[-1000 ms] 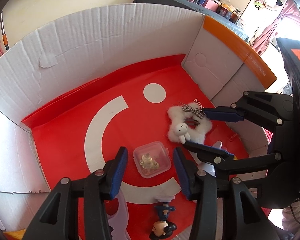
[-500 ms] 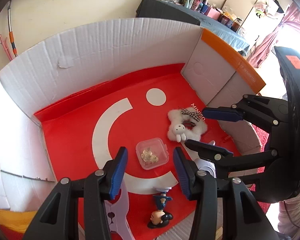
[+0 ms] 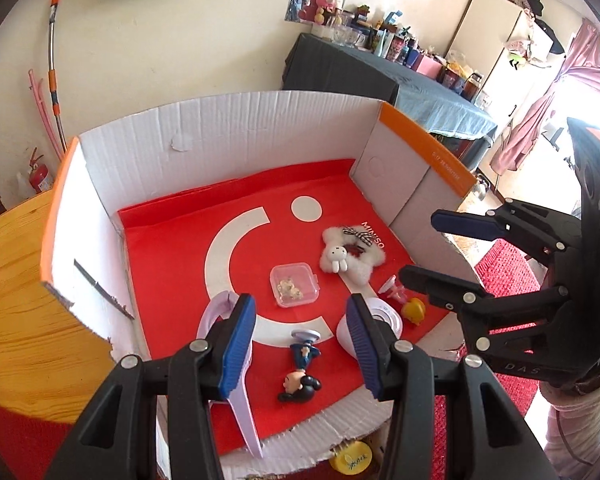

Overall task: Organize objects
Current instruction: 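Open both tools and lift them out of the box over the table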

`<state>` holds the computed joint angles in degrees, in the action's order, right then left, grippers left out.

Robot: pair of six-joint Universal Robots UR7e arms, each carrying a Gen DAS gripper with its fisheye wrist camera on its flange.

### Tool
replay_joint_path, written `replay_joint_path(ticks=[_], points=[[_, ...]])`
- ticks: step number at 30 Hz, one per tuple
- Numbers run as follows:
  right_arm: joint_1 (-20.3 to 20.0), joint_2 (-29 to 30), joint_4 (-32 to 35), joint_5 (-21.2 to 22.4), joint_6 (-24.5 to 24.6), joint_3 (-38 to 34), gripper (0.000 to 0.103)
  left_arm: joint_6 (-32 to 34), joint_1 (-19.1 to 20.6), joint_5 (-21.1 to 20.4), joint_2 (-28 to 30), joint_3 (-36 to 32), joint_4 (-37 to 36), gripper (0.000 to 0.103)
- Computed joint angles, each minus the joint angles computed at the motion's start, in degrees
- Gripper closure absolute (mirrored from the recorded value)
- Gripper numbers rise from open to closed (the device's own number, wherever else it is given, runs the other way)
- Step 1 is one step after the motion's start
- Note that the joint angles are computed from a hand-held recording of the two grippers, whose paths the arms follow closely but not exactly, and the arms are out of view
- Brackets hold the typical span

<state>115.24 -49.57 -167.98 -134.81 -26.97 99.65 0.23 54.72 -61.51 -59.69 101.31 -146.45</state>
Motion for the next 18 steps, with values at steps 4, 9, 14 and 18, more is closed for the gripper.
replay_joint_path(ticks=[4,9,14,18], points=[[-1.5,-1.6,-3.4,2.4,-3.1,0.6,0.043,0.3,-1.5,1.6,-2.5,4.1,-4.2,0.043],[-0.8,-3.7,-8.8,4.3,-4.2,3.9,0.040,0.3,-3.4,3.7,-5.5,9.1,-9.3,0.042],[0.2,-5.7,-14.0,6.2,-4.3,7.5,0.028,0.1,-5.4,5.6,-8.0,14.5,-15.4,0.031],[1.3,-7.4,-19.1,6.7,-4.2,11.2,0.024,0.7,-7.5,8.9,-9.4,18.7,-20.3,0.025]])
